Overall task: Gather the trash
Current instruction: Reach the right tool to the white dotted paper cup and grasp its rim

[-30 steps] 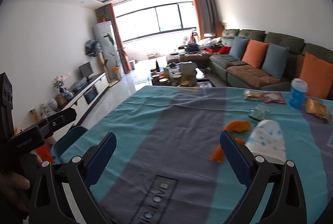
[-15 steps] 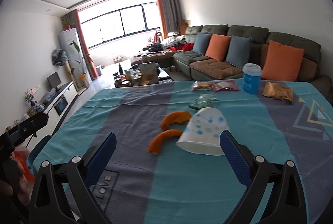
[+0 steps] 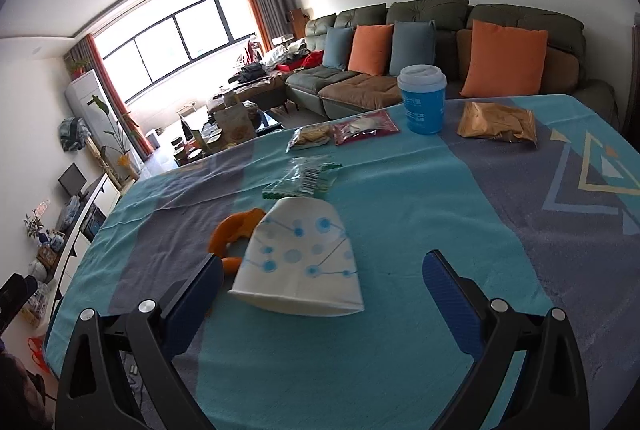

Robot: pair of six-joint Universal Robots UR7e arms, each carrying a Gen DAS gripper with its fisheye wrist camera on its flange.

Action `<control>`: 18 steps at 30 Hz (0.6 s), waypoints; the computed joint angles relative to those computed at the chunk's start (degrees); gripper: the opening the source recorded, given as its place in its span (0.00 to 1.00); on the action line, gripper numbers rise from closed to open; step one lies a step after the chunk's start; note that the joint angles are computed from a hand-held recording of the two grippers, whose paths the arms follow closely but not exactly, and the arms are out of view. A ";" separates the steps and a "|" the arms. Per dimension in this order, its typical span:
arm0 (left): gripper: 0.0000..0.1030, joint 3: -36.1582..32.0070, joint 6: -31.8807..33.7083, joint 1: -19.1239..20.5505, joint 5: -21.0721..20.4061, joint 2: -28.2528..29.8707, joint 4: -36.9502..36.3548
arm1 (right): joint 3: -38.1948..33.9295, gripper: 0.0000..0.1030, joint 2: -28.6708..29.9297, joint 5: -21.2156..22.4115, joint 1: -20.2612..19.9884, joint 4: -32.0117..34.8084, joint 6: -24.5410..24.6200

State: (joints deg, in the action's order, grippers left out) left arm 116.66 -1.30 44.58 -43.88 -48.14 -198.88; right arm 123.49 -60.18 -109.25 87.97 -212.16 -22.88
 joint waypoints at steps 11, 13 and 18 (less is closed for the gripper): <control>0.95 -7.60 2.25 2.35 -7.28 4.11 4.86 | -2.35 0.91 -1.20 3.88 -2.59 8.12 3.40; 0.95 -9.94 3.14 2.81 -8.83 5.37 6.23 | -2.54 0.90 -1.49 4.91 -3.02 9.61 4.14; 0.95 -16.55 5.61 4.02 -12.70 8.81 10.88 | -3.25 0.85 -2.01 8.02 -4.31 13.60 5.95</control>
State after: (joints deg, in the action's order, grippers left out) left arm 100.11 4.32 48.59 -56.57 -39.32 -187.99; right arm 120.24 -62.19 -101.23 83.66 -198.56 -16.93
